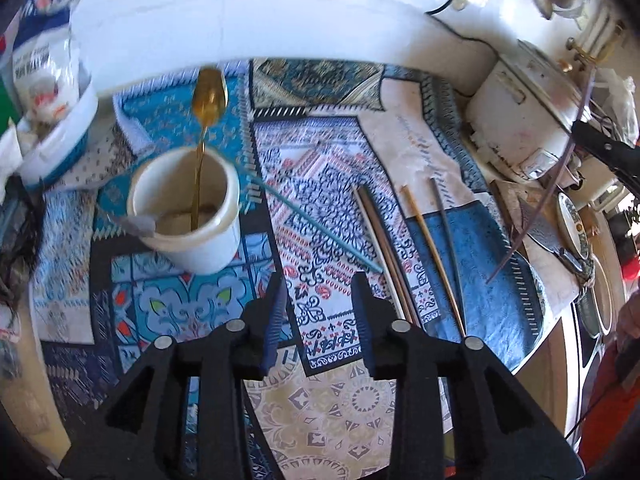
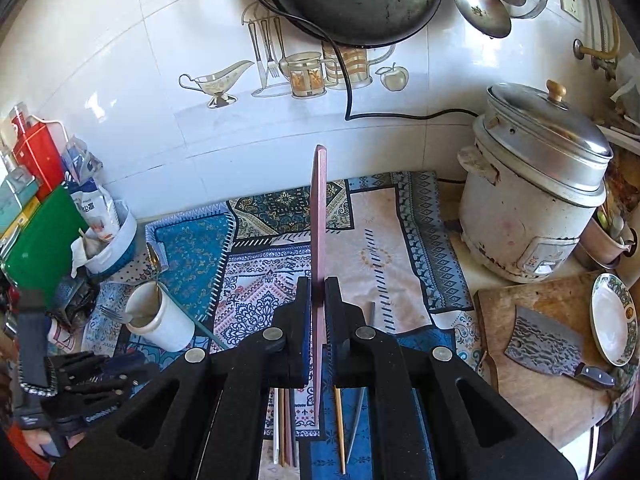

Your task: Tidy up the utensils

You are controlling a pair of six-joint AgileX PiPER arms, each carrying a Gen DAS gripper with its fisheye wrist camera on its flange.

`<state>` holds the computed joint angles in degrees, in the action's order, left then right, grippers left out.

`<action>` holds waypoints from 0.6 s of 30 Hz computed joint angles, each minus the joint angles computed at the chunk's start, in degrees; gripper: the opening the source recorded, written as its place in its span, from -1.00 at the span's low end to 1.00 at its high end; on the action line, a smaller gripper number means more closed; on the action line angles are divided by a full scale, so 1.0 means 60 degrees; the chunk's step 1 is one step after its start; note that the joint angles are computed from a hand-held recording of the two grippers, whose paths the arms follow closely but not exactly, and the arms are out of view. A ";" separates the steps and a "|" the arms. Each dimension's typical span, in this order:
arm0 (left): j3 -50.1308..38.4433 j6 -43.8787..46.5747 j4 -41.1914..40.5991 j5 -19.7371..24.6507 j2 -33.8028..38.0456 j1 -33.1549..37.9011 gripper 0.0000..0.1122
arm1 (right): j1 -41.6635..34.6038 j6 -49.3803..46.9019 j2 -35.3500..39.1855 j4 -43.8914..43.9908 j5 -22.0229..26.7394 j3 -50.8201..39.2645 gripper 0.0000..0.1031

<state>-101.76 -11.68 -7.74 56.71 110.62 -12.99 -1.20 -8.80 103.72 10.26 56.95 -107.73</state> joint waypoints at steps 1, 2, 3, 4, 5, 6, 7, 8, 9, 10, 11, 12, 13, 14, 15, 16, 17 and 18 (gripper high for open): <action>0.0106 -0.0057 -0.0129 -0.0069 0.0060 0.0036 -0.39 | -0.0036 -0.0014 0.0043 0.0016 0.0024 -0.0031 -0.89; 0.0124 -0.0131 -0.0231 -0.0112 0.0152 0.0056 -0.39 | -0.0061 -0.0007 0.0086 0.0019 0.0050 -0.0069 -0.89; 0.0103 -0.0228 -0.0341 -0.0187 0.0286 0.0069 -0.39 | -0.0082 -0.0001 0.0124 0.0027 0.0073 -0.0099 -0.89; 0.0048 -0.0285 -0.0438 -0.0235 0.0427 0.0078 -0.39 | -0.0103 -0.0015 0.0170 0.0045 0.0102 -0.0146 -0.89; -0.0146 -0.0425 -0.0463 -0.0232 0.0658 0.0070 -0.39 | -0.0139 -0.0044 0.0229 0.0074 0.0128 -0.0201 -0.89; -0.0352 -0.0557 -0.0492 -0.0208 0.0872 0.0067 -0.39 | -0.0161 -0.0062 0.0258 0.0088 0.0139 -0.0225 -0.89; -0.0609 -0.0742 -0.0520 -0.0137 0.1107 0.0078 -0.39 | -0.0197 -0.0091 0.0315 0.0116 0.0166 -0.0287 -0.89; -0.0856 -0.0942 -0.0578 -0.0108 0.1344 0.0103 -0.39 | -0.0233 -0.0125 0.0371 0.0148 0.0207 -0.0357 -0.89; -0.1078 -0.1153 -0.0583 -0.0131 0.1561 0.0114 -0.39 | -0.0264 -0.0154 0.0423 0.0178 0.0241 -0.0426 -0.89; -0.1319 -0.1434 -0.0466 -0.0147 0.1776 0.0114 -0.39 | -0.0309 -0.0188 0.0500 0.0209 0.0286 -0.0526 -0.89; -0.1605 -0.1759 -0.0289 -0.0119 0.2010 0.0108 -0.39 | -0.0357 -0.0225 0.0591 0.0244 0.0346 -0.0649 -0.89; -0.1926 -0.2034 -0.0232 -0.0055 0.2277 0.0140 -0.39 | -0.0393 -0.0241 0.0656 0.0277 0.0389 -0.0734 -0.89; -0.2297 -0.2222 -0.0275 0.0058 0.2569 0.0186 -0.39 | -0.0431 -0.0257 0.0747 0.0307 0.0446 -0.0851 -0.89; -0.2634 -0.2395 -0.0342 0.0161 0.2837 0.0243 -0.39 | -0.0481 -0.0274 0.0854 0.0336 0.0514 -0.0996 -0.89; -0.3026 -0.2571 -0.0370 0.0319 0.3120 0.0286 -0.39 | -0.0528 -0.0299 0.0978 0.0365 0.0602 -0.1173 -0.89; -0.3383 -0.2746 -0.0348 0.0454 0.3365 0.0313 -0.39 | -0.0575 -0.0331 0.1073 0.0394 0.0652 -0.1295 -0.89; -0.3698 -0.2879 -0.0299 0.0574 0.3569 0.0336 -0.40 | -0.0620 -0.0364 0.1184 0.0428 0.0723 -0.1453 -0.89; -0.3991 -0.3015 -0.0228 0.0694 0.3756 0.0354 -0.41 | -0.0658 -0.0390 0.1306 0.0453 0.0804 -0.1633 -0.89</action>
<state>-125.71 -29.76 -9.11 60.88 133.15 -10.87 -5.15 -11.14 111.55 12.98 61.78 -117.53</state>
